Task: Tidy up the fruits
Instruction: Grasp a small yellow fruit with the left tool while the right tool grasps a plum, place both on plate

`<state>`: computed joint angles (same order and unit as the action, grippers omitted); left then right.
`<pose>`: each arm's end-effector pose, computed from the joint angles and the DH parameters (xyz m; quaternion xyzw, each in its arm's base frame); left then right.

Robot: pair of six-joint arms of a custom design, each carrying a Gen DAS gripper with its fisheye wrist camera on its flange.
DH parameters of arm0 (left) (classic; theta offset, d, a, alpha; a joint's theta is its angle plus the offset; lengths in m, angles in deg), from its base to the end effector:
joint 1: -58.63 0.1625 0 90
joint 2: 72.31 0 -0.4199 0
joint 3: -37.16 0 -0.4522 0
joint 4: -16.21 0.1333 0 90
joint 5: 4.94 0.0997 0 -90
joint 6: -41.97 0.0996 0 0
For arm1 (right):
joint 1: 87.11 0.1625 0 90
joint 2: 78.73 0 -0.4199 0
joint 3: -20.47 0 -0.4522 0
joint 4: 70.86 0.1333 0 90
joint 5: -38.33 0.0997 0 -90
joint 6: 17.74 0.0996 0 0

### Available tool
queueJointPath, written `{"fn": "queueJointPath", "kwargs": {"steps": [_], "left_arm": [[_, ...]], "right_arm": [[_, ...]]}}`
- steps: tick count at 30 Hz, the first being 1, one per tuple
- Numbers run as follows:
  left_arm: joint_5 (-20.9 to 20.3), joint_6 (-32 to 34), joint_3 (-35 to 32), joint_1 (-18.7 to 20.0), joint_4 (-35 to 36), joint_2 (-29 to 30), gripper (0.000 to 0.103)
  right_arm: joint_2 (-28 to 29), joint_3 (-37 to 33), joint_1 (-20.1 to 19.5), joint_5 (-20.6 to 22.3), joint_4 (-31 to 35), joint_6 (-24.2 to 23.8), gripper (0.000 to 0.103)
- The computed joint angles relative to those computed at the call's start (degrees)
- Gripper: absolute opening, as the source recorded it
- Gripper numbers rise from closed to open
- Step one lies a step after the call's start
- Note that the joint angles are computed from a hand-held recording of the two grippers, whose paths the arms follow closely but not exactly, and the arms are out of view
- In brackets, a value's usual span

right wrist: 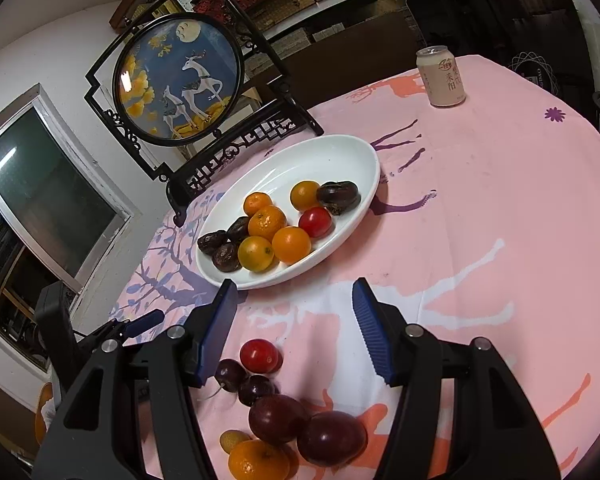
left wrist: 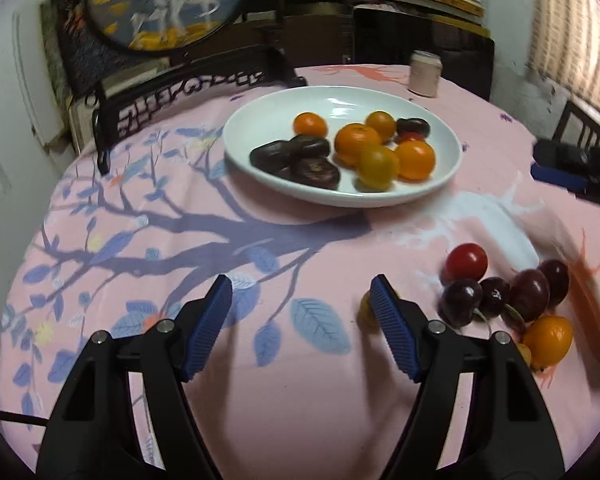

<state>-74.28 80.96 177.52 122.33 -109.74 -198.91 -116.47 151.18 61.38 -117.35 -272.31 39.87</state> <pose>0.0108 -0.3583 0.3434 0.4917 0.8315 -0.1687 0.1958 0.3771 -0.1813 -0.0394 -0.0807 -0.8299 0.5256 0.1688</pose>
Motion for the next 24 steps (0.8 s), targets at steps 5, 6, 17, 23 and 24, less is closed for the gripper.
{"fn": "queueJointPath", "kwargs": {"steps": [5,6,17,23,24], "left_arm": [[-2.64,4.09,1.30,-0.89,4.08,-3.26,0.073],[-2.00,4.60,1.83,-1.44,4.44,-3.76,0.073],[-1.69,3.14,0.69,-0.21,8.35,-0.82,0.034],[-1.65,2.46,0.53,0.00,7.92,-0.61,0.026],[-1.55,2.39,0.56,0.01,7.73,-0.65,0.026]], "right_arm": [[0.10,0.12,0.50,-0.03,1.16,1.03,0.060],[0.15,0.12,0.61,0.00,1.52,1.31,0.060],[-0.06,1.78,2.18,1.57,6.92,8.39,0.060],[-0.01,2.64,3.96,1.68,9.63,12.67,0.060],[0.07,2.70,4.43,1.55,10.27,13.50,0.060]]}}
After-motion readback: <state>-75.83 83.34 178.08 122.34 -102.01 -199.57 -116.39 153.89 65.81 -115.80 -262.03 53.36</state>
